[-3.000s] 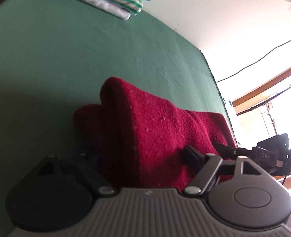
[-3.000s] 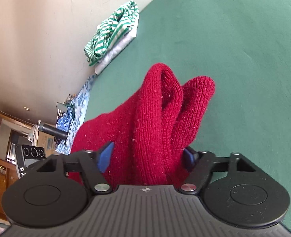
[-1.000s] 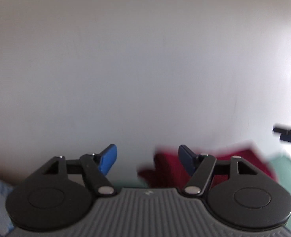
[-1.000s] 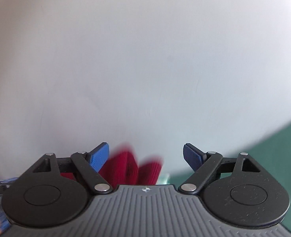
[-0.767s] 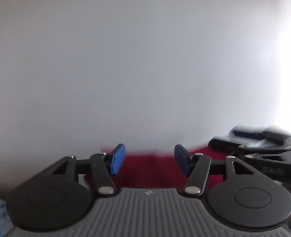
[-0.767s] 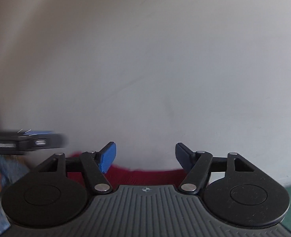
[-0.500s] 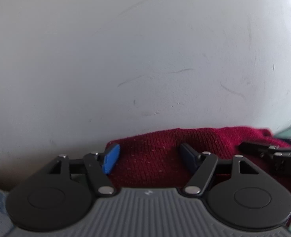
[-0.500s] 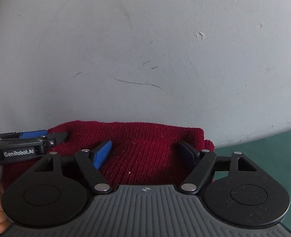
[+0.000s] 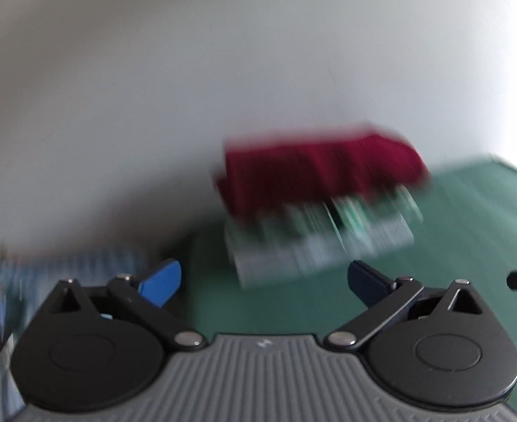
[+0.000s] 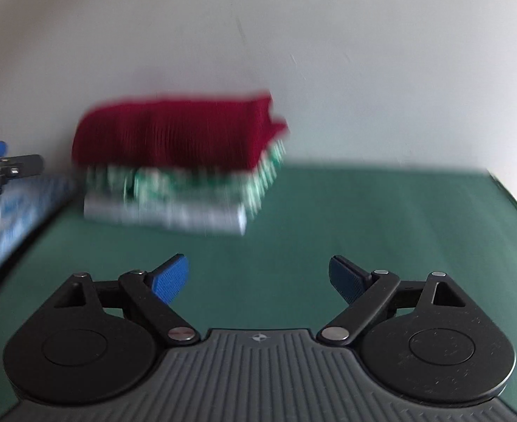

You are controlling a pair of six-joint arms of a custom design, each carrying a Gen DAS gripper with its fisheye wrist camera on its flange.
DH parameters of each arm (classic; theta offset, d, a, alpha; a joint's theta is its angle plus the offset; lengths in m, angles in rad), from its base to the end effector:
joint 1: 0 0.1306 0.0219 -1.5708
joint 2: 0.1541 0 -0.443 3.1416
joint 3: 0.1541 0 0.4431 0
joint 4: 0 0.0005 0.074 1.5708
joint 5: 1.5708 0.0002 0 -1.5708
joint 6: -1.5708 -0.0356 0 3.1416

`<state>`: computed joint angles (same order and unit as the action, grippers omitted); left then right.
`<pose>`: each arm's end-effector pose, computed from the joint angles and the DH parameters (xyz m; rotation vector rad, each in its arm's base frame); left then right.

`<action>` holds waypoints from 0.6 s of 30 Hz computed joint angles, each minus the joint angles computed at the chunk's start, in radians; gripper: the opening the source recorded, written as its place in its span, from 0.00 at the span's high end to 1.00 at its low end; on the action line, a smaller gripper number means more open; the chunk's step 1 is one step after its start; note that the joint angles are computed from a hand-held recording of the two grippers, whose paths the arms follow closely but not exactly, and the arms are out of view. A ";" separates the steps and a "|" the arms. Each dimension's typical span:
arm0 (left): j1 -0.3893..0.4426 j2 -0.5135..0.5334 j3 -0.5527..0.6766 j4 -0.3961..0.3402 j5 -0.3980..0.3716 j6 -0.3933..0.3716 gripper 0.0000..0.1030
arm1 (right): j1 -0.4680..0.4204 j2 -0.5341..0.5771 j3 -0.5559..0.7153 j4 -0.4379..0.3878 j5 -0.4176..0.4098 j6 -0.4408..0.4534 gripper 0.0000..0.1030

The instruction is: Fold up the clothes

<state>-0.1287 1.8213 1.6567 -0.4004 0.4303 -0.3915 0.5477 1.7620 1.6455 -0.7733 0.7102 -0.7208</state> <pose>0.7152 -0.1080 0.4081 0.7758 1.9439 -0.3004 0.5889 0.3314 0.4174 0.4757 2.1557 -0.1943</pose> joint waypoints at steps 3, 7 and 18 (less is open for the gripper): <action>-0.007 -0.154 -0.224 -0.064 -0.053 0.014 0.01 | 0.115 -0.042 -0.041 -0.249 -0.007 -0.282 0.13; -0.073 -0.262 -0.362 -0.121 -0.144 0.030 0.01 | 0.206 -0.082 -0.070 -0.379 -0.004 -0.432 0.10; -0.137 -0.400 -0.366 -0.097 -0.284 0.168 0.00 | 0.283 -0.213 -0.095 -0.488 0.065 -0.490 0.09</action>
